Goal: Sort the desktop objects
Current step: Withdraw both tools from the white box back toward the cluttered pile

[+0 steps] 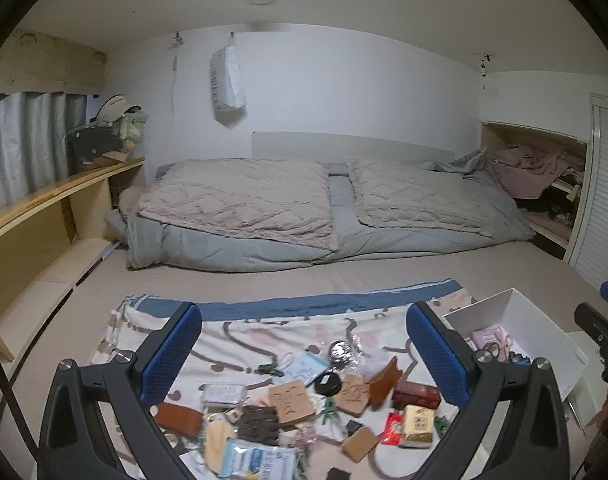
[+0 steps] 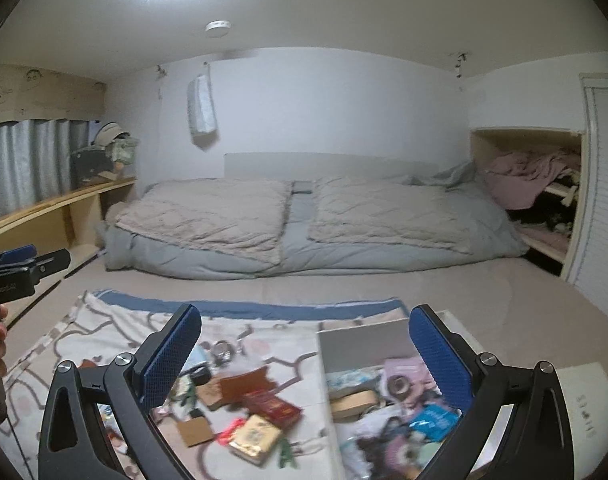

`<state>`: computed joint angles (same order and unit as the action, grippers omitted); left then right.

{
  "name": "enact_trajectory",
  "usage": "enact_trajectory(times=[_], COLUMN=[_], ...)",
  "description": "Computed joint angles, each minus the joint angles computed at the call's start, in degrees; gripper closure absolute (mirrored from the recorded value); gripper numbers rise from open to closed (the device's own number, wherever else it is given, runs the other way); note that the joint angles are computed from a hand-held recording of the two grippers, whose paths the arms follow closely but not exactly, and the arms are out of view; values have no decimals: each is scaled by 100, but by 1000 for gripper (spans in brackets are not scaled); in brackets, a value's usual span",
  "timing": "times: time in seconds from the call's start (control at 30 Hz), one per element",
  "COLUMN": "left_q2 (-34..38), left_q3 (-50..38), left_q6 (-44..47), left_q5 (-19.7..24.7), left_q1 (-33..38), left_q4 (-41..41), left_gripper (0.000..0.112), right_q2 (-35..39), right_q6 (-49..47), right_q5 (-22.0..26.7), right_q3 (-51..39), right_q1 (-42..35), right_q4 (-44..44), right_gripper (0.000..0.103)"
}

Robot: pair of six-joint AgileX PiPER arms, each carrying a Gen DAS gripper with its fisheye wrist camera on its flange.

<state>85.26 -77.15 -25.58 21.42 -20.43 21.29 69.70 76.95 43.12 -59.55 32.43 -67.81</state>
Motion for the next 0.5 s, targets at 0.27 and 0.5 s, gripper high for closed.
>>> enact_trajectory(times=[0.27,0.5], left_q2=[-479,-913], left_q3=[992,2004], left_q6=[228,-615], left_q5=[-597,-1352], left_q1=[619,997], left_q4=[-160,1026], left_gripper=[9,9], right_q2=[362,684], right_q6=[937,1270], right_q5=[213,248], right_q3=[118,192], right_q1=[686,1085], right_q4=[-647,-841], right_gripper=[0,0])
